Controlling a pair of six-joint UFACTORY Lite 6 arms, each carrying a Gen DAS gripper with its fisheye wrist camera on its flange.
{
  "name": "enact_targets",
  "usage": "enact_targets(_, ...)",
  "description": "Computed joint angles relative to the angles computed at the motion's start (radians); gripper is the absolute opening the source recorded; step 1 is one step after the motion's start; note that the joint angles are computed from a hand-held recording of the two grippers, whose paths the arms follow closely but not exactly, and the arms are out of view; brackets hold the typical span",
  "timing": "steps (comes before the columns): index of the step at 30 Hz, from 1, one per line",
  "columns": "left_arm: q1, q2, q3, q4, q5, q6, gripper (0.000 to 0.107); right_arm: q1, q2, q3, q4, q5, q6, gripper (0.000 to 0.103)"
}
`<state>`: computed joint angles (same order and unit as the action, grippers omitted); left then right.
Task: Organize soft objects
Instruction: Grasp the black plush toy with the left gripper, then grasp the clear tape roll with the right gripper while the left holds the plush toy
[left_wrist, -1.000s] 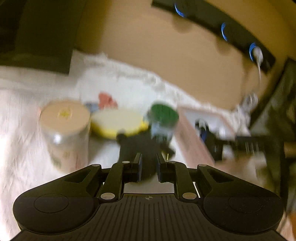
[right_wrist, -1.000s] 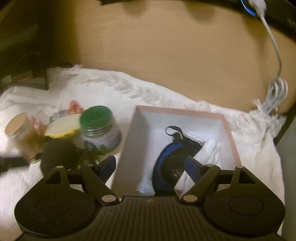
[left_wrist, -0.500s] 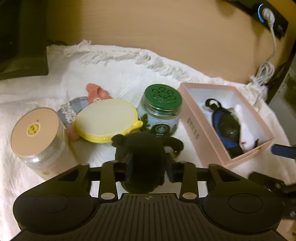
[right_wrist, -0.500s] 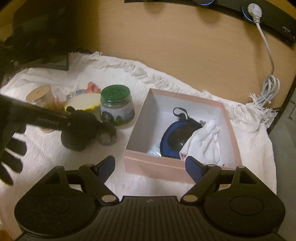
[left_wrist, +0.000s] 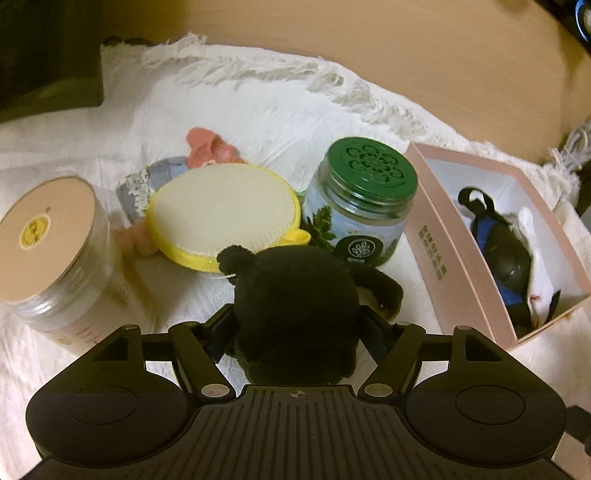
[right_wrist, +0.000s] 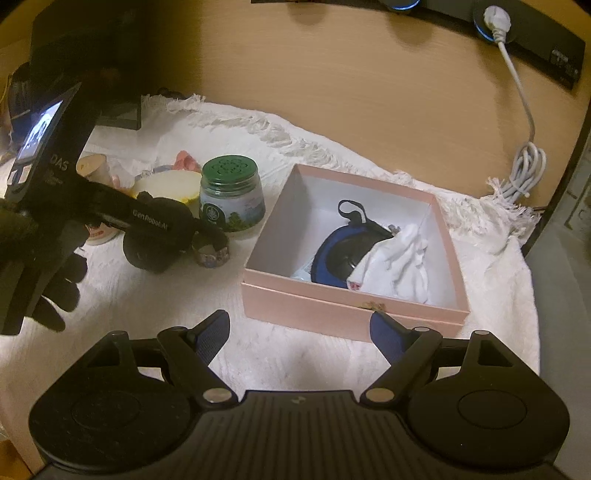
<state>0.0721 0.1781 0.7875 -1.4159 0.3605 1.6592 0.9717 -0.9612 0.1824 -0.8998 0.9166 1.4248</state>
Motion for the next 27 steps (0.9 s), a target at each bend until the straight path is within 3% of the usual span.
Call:
enact_targets(5,0.032,-0.034,-0.044,-0.05,0.042,0.043,0.073,-0.03,0.016,0.006,-0.005,-0.018,-0.032,0.084)
enact_targets(13,0.144,-0.188,-0.126,0.187,0.179,-0.13,0.071,-0.155,0.165,0.097,-0.074,-0.179,-0.073,0.084)
enact_targets(20,0.339,-0.313,-0.158,0.428,0.33,-0.222,0.071,-0.203,0.399,0.21,-0.19,-0.342,0.01,0.084)
enact_targets(27,0.535,-0.247,-0.134,0.43,0.405,-0.129,0.071,-0.236,0.671,0.361,-0.267,-0.489,0.078,0.084)
